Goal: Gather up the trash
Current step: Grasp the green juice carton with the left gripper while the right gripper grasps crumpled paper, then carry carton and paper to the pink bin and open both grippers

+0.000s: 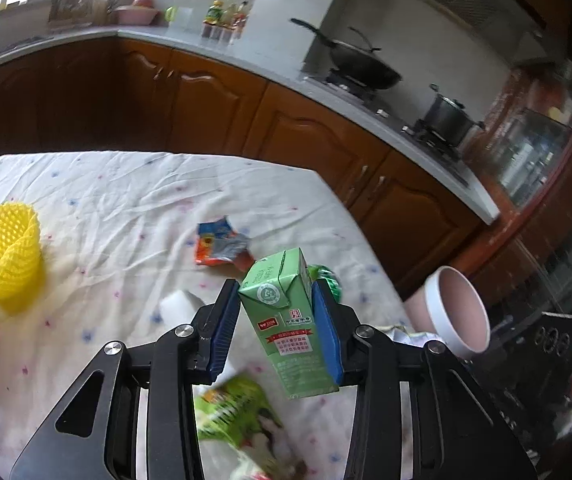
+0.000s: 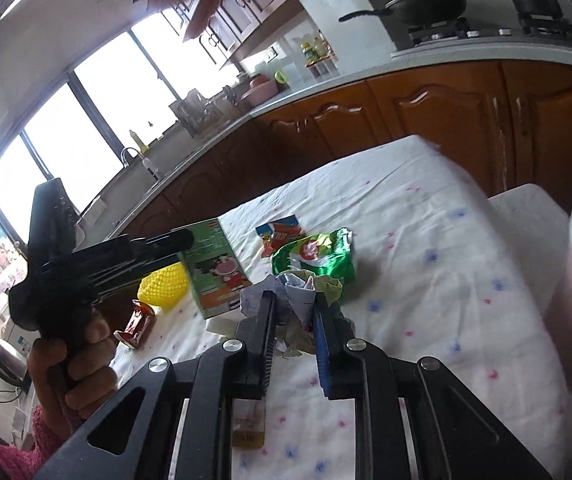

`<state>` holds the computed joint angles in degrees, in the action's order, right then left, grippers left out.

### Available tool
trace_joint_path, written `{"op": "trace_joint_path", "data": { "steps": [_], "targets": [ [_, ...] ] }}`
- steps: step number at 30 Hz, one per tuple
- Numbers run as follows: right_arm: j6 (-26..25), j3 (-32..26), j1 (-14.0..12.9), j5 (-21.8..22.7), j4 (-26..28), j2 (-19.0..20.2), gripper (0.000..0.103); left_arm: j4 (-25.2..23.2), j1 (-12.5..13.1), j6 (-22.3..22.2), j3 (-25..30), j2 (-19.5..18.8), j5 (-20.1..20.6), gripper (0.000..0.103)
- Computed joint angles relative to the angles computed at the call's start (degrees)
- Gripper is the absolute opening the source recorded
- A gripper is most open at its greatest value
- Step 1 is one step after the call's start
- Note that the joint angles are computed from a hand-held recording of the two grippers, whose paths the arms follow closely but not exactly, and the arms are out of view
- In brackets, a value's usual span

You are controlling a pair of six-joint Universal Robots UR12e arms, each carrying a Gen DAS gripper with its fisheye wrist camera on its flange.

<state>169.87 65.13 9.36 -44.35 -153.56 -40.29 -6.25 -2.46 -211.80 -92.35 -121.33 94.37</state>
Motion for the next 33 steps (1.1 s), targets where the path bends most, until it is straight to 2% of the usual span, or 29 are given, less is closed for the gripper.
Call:
{"op": "trace_joint_path", "data": {
  "steps": [4,14,33],
  "targets": [
    [1.7,1.2,-1.1,-0.8,-2.2,-0.6,0.018,0.5,-1.4,1.3,0.7,-0.3,0.2,0.036],
    [5.9,3.8,-3.6,-2.9,-7.6,-1.9,0.018,-0.9,-3.6,3.5,4.1,-2.5,-3.4,0.035],
    [13.2,5.7,-8.0,-6.4,-16.0,-2.8,0.018,-4.6,-7.3,9.0,14.9,-7.7,-6.9,0.034]
  ]
}}
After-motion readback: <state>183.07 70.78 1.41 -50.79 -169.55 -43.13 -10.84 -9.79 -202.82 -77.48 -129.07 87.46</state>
